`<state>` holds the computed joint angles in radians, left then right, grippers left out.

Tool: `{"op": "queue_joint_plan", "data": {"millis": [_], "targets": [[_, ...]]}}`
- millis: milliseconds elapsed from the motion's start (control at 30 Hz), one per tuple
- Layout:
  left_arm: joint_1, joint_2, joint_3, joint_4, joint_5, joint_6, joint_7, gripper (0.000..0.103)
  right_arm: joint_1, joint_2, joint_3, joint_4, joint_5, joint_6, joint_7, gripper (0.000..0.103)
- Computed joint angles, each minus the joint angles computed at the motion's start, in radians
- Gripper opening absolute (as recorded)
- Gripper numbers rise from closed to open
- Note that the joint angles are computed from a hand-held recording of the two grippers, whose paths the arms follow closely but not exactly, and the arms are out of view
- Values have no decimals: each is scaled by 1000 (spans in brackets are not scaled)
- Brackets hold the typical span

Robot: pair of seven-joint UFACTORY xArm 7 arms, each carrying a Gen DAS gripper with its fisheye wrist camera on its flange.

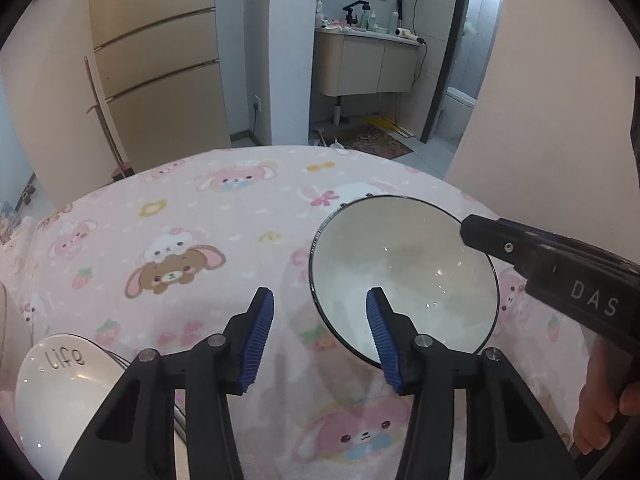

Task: Organize plates and bowls
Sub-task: 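Grasp the white bowl's rim with both tools and tilt it up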

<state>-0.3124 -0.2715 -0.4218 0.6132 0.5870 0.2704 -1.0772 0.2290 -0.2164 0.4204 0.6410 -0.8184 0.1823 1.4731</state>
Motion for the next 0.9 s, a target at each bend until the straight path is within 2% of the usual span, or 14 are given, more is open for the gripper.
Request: {"op": "queue_joint_plan", "data": {"millis": [167, 300, 367, 433, 500, 600, 667, 767, 800, 900], "targets": [[-1, 7, 10, -5, -17, -17, -4, 50, 40, 50, -33, 8, 76, -23, -80, 32], [-43, 32, 59, -9, -118, -65, 53, 50, 62, 81, -63, 1, 124, -68, -114, 27], [-43, 54, 57, 8, -144, -53, 59, 50, 66, 97, -74, -3, 150, -93, -126, 23], [-21, 78, 33, 45, -112, 2, 20, 45, 71, 112, -82, -5, 173, -103, -139, 20], [-5, 96, 24, 77, -52, 45, -45, 45, 67, 120, -83, -4, 166, -113, -129, 17], [-28, 121, 65, 89, -57, 19, -57, 44, 62, 124, -92, -19, 165, -156, -116, 17], [-47, 143, 87, 102, -82, 21, -41, 36, 64, 130, -96, -23, 196, -164, -136, 17], [-82, 171, 120, 108, -157, 2, 10, 32, 72, 149, -101, -19, 231, -174, -169, 17], [-96, 178, 131, 105, -198, -9, 41, 28, 78, 151, -104, -17, 241, -169, -179, 17], [-107, 190, 140, 102, -221, -19, 53, 24, 117, 167, -126, -12, 319, -164, -253, 17]]}}
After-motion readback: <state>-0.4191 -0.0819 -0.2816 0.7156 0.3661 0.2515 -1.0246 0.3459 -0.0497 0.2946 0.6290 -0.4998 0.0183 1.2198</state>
